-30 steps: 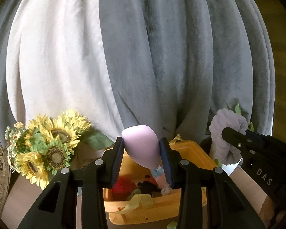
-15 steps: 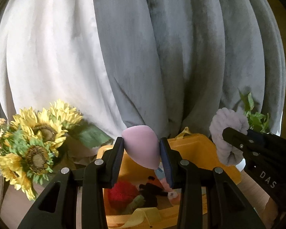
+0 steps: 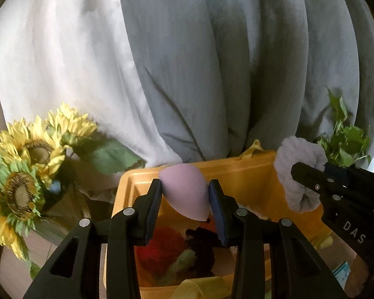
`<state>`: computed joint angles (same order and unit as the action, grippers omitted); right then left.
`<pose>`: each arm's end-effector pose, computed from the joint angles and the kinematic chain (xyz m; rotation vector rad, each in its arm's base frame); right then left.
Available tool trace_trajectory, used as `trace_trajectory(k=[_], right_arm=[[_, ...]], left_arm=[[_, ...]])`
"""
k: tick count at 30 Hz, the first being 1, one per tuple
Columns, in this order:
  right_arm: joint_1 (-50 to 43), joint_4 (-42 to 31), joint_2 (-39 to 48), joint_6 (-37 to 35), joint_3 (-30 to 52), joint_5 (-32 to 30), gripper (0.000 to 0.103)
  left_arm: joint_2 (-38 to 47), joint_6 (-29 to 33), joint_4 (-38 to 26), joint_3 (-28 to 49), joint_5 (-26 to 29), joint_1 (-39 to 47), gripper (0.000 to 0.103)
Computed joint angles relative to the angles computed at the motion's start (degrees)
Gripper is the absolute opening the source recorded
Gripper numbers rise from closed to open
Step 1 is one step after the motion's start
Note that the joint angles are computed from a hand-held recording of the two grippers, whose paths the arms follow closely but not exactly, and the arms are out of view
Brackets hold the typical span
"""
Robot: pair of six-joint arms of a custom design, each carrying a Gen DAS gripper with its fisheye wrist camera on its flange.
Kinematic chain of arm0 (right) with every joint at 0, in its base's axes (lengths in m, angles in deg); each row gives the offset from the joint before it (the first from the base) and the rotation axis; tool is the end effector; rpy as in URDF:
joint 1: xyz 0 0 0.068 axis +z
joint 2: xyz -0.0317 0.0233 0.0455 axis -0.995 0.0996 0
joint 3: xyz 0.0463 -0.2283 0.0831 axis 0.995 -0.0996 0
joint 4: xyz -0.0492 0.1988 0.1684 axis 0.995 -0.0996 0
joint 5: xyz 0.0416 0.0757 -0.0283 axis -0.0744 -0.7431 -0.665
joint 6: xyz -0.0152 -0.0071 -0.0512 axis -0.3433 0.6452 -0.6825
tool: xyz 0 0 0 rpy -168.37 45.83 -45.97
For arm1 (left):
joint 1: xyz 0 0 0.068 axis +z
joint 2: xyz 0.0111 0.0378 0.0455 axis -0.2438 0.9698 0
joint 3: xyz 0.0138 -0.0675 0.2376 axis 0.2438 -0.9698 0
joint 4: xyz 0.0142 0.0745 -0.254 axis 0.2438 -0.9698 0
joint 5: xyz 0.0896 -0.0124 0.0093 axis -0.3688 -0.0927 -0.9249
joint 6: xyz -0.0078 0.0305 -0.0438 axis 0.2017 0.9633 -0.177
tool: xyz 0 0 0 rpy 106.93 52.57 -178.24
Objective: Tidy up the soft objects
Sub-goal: 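Open both tools to drop the sponge and wristband into the crate, then move both tools back toward the green frog sponge and blue tissue pack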
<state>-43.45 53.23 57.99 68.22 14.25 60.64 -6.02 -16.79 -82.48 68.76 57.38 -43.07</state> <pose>0.2472 0.1854 0.2703 0.1800 2.0900 0.0428 0.2992 -0.1620 0.2587 0.4649 2.0488 -0.2222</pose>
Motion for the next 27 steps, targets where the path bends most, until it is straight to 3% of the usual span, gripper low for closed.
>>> trace_trajectory(k=[6,8,10,12,27], right_arm=[[-0.9,0.2,2.4,0.7,0.0,-1.5,0.029],[-1.0,0.0,3.1,0.7,0.2,-1.3,0.033],[-1.3,-0.7,3.8,1.0,0.9,-1.6,0.046],[-1.4,-1.0,3.9,1.6,1.0,-1.4,0.051],[5.2,-9.4,-3.0,6.7,1.0,9.8,0.059]], left_arm=[[2.4,0.1,-0.3,0.3,1.1,0.6,0.041],[2.3,0.1,-0.7,0.3,1.1,0.5,0.054],[2.0,-0.1,-0.6,0.0,0.8,0.4,0.059],[1.4,-0.3,-0.3,-0.5,-0.1,0.2,0.059],[-11.7,-1.0,-3.1,-6.8,-2.7,-2.5,0.060]])
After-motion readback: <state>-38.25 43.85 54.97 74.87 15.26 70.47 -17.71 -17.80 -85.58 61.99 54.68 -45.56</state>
